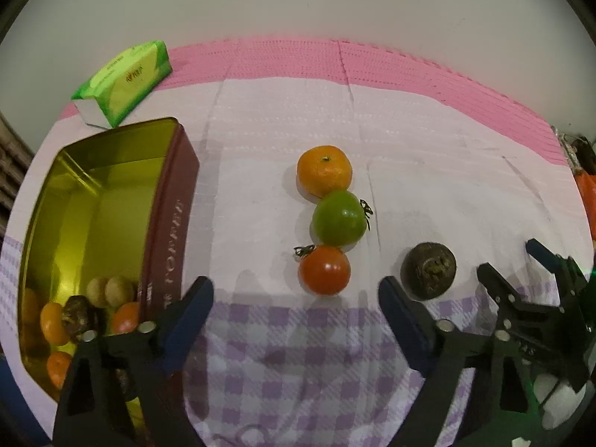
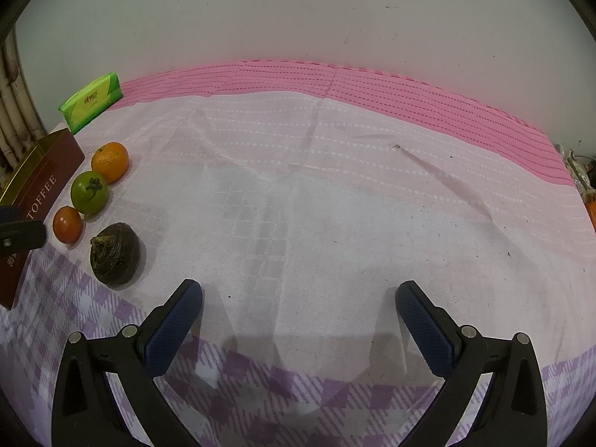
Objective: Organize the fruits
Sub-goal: 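Bring both open tools back over the remaining fruits, then close the left tool on the red tomato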
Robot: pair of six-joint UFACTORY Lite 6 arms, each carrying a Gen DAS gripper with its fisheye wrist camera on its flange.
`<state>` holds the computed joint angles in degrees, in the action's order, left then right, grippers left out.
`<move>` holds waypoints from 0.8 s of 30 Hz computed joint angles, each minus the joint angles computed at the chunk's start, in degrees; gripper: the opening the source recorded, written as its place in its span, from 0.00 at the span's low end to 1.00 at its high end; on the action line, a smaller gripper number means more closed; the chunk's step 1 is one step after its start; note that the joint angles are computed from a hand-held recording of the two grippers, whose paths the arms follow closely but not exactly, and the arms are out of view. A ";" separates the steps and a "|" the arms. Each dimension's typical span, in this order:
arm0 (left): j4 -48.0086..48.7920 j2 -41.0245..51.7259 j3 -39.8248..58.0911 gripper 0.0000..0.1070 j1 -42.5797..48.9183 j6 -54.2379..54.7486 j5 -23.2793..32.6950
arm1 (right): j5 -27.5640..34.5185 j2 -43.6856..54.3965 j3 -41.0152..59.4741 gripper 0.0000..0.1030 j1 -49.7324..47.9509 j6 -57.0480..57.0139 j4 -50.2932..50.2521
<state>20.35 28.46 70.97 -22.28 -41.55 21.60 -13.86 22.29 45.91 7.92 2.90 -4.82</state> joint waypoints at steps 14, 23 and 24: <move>-7.41 7.09 6.74 0.49 0.98 7.51 0.50 | -0.10 0.00 -0.12 1.00 0.06 -0.25 0.33; -5.07 6.56 5.28 0.30 0.89 6.17 -0.21 | -0.23 -0.03 -0.28 1.00 0.16 -0.55 0.73; -4.85 6.56 5.21 0.28 0.92 5.89 -0.22 | -0.12 0.01 -0.13 1.00 0.15 -0.55 0.74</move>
<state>15.51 35.02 76.18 -21.35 -35.67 21.37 -13.97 22.30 45.78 8.07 2.35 -4.08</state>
